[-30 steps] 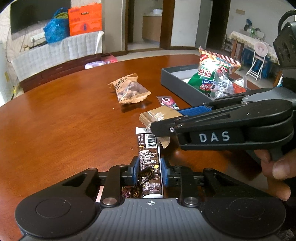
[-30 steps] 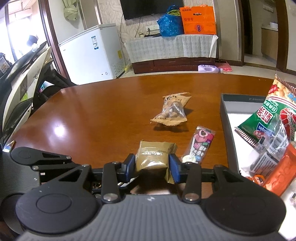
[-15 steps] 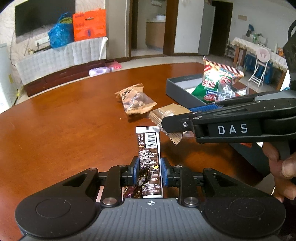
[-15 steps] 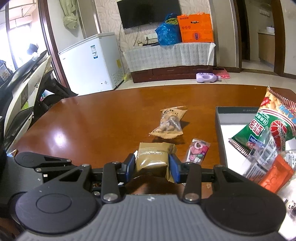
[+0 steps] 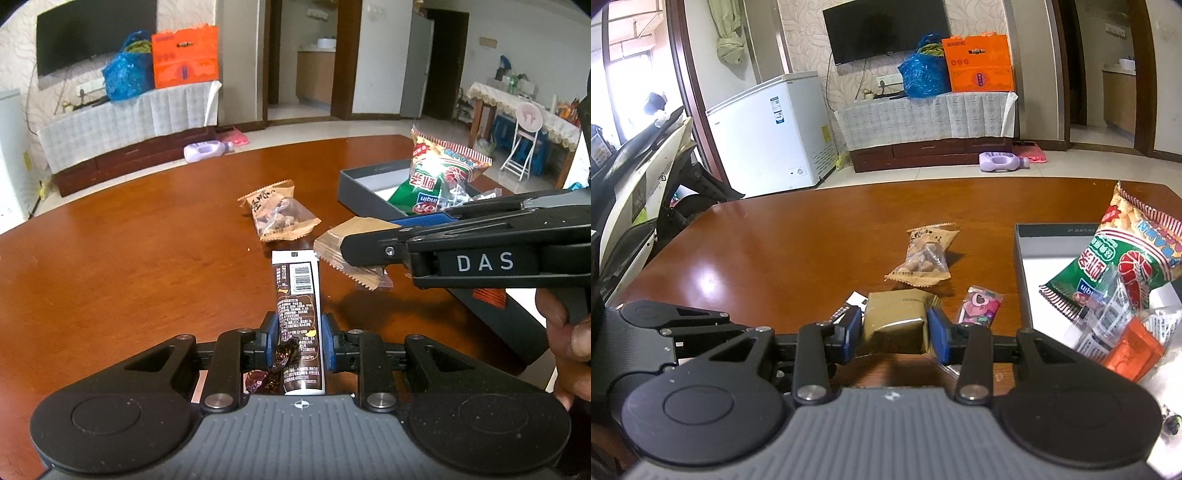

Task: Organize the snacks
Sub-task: 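Lift the chocolate bar and khaki packet and carry both over the white box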

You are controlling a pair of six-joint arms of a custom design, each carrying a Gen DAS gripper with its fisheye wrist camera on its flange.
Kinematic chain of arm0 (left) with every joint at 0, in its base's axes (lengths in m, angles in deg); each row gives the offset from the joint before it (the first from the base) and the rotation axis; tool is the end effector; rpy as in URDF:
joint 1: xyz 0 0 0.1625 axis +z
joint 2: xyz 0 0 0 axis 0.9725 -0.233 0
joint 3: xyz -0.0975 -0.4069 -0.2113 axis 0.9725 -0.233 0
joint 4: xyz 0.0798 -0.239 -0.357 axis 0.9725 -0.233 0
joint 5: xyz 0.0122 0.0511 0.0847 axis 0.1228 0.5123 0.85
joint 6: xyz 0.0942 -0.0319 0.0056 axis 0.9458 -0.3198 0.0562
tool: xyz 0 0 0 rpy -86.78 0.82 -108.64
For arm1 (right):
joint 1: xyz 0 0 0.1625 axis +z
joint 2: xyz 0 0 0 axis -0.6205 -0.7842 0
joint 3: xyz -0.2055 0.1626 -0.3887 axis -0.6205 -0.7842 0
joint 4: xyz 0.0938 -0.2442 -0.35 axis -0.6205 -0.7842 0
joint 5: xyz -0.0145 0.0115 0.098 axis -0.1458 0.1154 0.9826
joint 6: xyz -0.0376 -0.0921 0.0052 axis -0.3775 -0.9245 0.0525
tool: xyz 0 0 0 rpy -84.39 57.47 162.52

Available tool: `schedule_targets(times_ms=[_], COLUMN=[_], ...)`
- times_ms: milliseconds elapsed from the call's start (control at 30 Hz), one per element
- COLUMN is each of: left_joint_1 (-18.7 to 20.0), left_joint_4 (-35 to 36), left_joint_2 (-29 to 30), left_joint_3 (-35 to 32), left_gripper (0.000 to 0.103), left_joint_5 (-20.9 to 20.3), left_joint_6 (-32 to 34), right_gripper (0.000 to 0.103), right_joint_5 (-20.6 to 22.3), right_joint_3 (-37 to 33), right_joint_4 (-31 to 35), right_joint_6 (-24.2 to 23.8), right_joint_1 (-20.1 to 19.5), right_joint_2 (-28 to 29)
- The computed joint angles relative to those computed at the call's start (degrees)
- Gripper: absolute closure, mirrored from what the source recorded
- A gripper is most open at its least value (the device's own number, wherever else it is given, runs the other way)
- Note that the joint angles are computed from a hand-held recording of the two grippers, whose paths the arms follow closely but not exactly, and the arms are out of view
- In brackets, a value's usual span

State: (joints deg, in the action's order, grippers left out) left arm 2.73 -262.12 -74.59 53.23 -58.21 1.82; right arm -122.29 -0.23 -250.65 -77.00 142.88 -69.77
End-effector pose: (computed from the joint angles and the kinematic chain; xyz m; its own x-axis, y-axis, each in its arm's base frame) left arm 0.0282 -0.7972 0.2628 -0.7052 0.2785 -0.6520 0.6395 0.6470 -0.4153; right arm 0.3146 -0.7916 -0.0667 -0.7518 -0.4296 0.5002 -0.6501 0.6095 -0.4537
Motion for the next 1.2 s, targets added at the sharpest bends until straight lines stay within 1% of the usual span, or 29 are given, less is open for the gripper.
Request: schedule_targets(times_ms=[800, 1200], left_joint_1=[-0.3, -1.0], left_joint_4=[-1.0, -0.6], left_joint_2=[0.1, 0.7], left_joint_3=[-0.5, -1.1], left_gripper=[0.077, 0.077], left_joint_5=[0.0, -1.1], left_joint_6=[-0.3, -0.2], right_gripper=[0.065, 0.065], right_joint_5=[0.1, -0.4], right_joint_3=[2.1, 4.4], right_joint_4=[-1.9, -4.5], right_joint_6=[-0.9, -0.6], right_joint_1=[0.1, -0.3], right_joint_2=[-1.7, -3.6])
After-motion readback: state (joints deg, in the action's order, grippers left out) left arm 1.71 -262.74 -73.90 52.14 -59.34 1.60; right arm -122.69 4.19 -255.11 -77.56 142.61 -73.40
